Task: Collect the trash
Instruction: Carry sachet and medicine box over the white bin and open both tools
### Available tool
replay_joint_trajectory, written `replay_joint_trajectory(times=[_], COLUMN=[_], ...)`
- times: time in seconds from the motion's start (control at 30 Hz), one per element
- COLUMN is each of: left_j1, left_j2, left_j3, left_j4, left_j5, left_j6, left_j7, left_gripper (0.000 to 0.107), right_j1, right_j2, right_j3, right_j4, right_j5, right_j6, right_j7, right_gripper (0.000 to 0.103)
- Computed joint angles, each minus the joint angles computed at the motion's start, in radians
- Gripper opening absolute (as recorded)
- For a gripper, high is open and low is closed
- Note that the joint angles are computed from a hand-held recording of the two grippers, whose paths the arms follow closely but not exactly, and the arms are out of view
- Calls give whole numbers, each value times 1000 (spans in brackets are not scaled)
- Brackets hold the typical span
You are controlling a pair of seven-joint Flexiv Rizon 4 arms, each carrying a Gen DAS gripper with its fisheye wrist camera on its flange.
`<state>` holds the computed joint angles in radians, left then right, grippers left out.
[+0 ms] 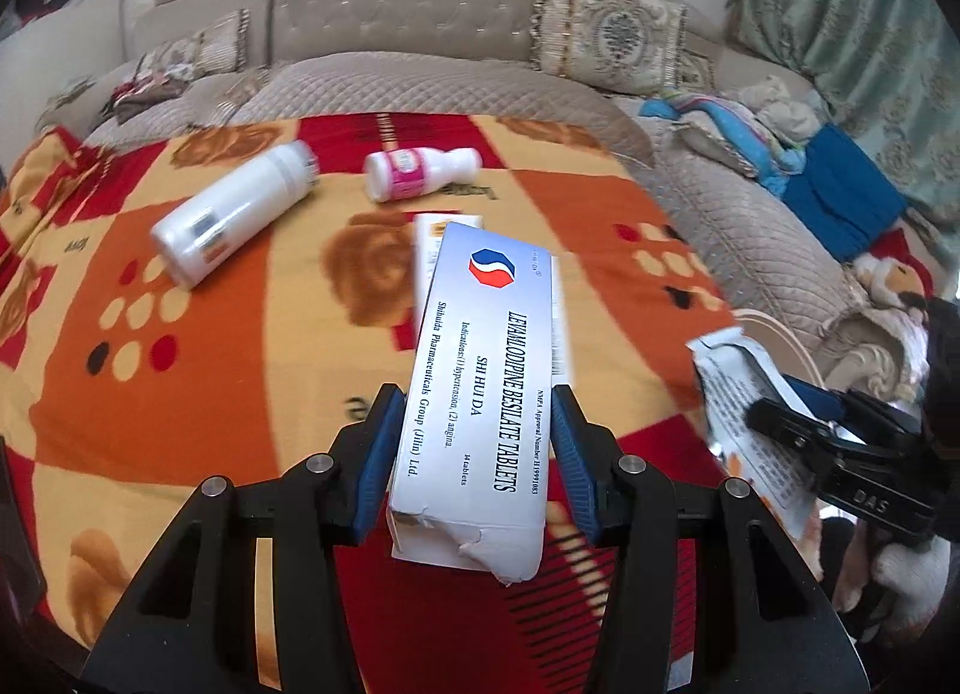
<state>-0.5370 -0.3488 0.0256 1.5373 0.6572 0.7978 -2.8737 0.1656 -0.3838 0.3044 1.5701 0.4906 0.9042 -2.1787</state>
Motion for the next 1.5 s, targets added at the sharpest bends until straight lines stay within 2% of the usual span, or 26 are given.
replay_joint_trajectory(times=[0.43, 0.83, 1.17, 1.5], left_j1=[-33, -72, -92, -94], left_j2=[-183, -401, -601, -837], left_j3=[0, 21, 28, 33], left_j4=[-216, -498, -800, -1193], left_j5=[-117, -296, -418, -513], left_j6=[45, 22, -85, -270], left_j7=[170, 380, 526, 608], left_gripper=[47, 47, 47, 47], right_j1=[-54, -128, -181, -210], right_j2=[-16, -59, -112, -165], right_j3=[-37, -71, -94, -96], right_j4=[-29, -65, -104, -136], right_j5=[-6, -41, -83, -122], right_j6=[9, 11, 12, -3], right_j7=[41, 109, 182, 238], right_gripper=[52, 52, 52, 52])
